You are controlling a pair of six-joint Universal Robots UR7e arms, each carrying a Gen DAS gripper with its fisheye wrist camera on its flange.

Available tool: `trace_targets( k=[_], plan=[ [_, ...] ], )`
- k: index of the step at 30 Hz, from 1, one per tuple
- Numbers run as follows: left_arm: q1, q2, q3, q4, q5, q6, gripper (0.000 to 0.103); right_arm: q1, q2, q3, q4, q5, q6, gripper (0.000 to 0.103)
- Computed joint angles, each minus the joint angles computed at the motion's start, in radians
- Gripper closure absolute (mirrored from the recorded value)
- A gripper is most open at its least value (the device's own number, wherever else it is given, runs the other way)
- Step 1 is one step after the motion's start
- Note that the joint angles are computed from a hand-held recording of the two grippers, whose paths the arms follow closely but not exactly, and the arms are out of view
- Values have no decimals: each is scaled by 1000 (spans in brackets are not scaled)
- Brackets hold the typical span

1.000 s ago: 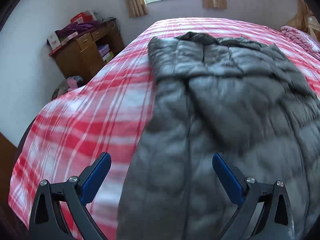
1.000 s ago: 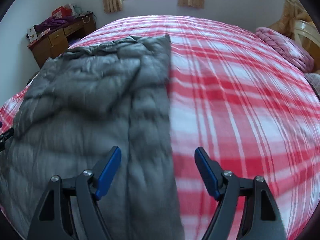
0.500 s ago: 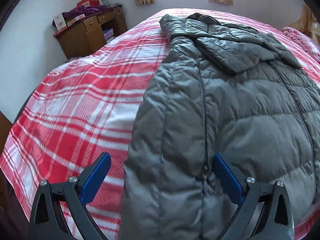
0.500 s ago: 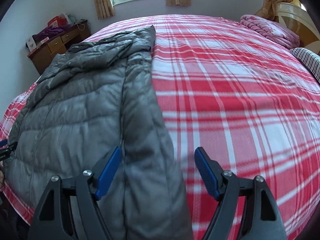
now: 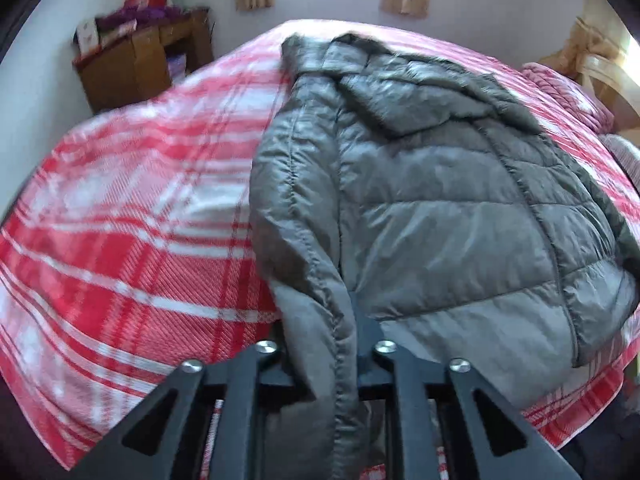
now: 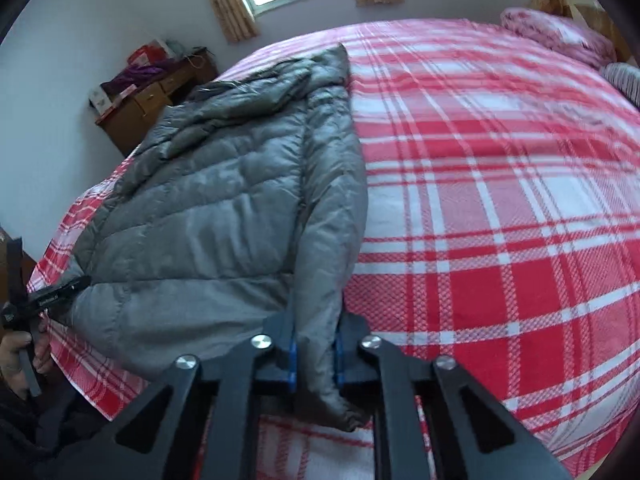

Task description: Fold large clothes

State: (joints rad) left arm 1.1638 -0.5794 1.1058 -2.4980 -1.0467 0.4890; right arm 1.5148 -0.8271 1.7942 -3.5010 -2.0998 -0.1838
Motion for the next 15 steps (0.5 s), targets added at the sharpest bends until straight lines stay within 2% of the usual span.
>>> trace_targets(
  k=[5, 9, 12, 15],
  plan=[
    [-29, -86, 98, -116, -55, 91, 93, 34, -27, 33, -70, 21, -42, 91],
    [-45, -176, 148, -151, -156, 125, 95, 74, -63, 69, -146, 39, -82, 92],
    [-49, -230, 128, -86, -242, 91, 96, 104, -99, 102, -208, 65, -98, 92],
    [-53, -273, 110, -77, -319, 77, 96, 138, -142, 135, -279, 97, -112, 93]
  ],
)
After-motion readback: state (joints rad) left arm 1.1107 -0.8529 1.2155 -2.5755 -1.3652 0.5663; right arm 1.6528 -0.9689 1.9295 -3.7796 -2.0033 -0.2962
